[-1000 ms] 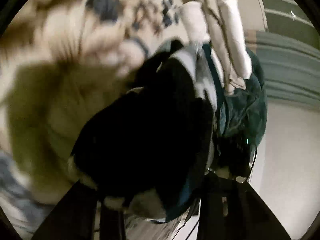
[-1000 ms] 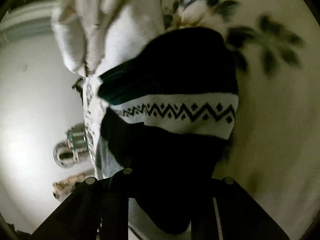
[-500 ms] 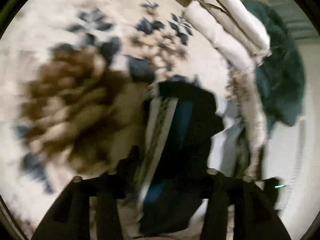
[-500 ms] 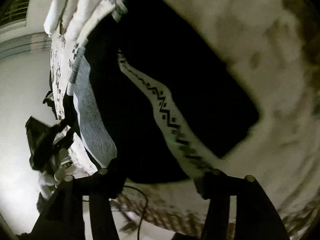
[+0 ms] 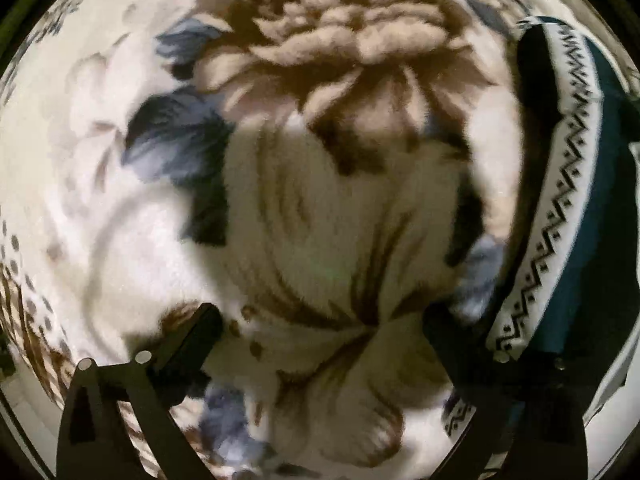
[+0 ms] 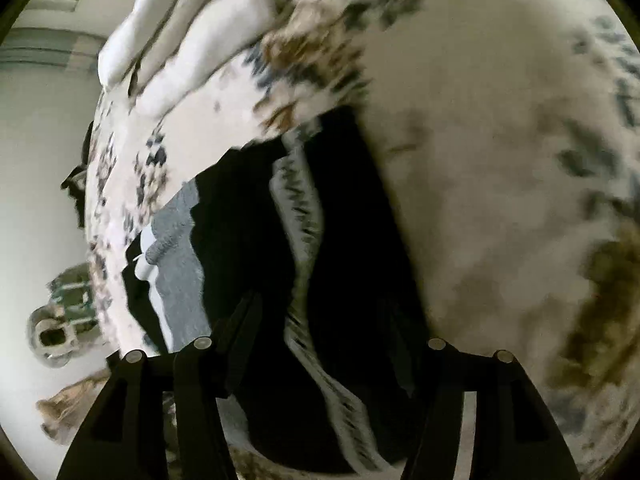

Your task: Fold small clothes

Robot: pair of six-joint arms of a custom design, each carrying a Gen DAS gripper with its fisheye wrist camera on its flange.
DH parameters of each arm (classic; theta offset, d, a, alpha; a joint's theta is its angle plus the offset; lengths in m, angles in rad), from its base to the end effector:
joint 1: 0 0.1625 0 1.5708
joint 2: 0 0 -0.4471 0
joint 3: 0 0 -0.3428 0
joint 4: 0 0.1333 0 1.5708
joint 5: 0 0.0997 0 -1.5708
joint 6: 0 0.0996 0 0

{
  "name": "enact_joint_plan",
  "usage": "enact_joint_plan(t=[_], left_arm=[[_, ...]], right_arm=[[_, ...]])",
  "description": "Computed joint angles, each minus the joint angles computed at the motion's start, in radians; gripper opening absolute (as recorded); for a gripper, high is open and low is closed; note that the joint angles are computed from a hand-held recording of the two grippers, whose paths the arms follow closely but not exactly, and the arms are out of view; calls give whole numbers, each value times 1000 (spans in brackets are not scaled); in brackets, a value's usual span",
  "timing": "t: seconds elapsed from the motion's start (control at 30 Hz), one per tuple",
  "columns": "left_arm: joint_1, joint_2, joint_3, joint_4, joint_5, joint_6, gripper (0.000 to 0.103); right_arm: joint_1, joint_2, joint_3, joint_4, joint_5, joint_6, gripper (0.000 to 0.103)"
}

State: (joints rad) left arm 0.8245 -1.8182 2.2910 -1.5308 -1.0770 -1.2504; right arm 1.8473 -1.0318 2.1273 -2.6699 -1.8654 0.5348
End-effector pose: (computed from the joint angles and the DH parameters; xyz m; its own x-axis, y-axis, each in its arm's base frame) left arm -0.0301 -0.2984 0.3145 -0.7154 -0.3652 -0.5957 -0.2774 0.9309 -0.2375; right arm 0.2332 -0.4394 0.1465 -0.9314 0.2664 0.2480 0.2345 0.9603 -0.1511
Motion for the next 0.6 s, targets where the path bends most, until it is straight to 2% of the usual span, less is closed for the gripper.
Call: enact_joint_plan(t=[0.03,0.07,0.1,0.13,0.17,0.2,0.27,0.3,0.33,0.37,0.43,0.53,0.6], left_arm=[[8,8,-7,11,-2,1,103],[16,17,-9,4,-4,5,103],[30,25,-16,0,-11,16,103],[53,46,-29,-13,-24,33,103],[74,73,-46,-30,-35,42,103],[87,103,-64,-53,-39,45,103],[62,77,-105,-14,-22,-8,103],[41,64,-123,4,0,-30,103],[18,51,-153,5,30,-42,103],[8,49,-169,-10,48,-40,103],[1,68,-201,-107,84,23,103],[62,183,-242,-341,66,222,103],[105,255,-273,-429,33,332,102]], right_arm=[[7,16,-22,25,-21,7,3],[23,22,-30,42,-73,13,2],[44,17,-39,65,-154,13,2],[50,9,-29,65,-194,23,2],[38,-14,-13,75,-199,50,2],[7,-34,-9,122,-161,77,2],[-28,-53,-14,211,-85,46,4],[-31,-59,-24,230,-62,32,8],[-28,-64,-40,248,-54,17,17],[-20,-67,-56,254,-55,-2,34],[7,-70,-88,219,-76,-36,55],[15,-41,-141,165,-38,-92,56],[13,12,-194,149,-33,-123,56]])
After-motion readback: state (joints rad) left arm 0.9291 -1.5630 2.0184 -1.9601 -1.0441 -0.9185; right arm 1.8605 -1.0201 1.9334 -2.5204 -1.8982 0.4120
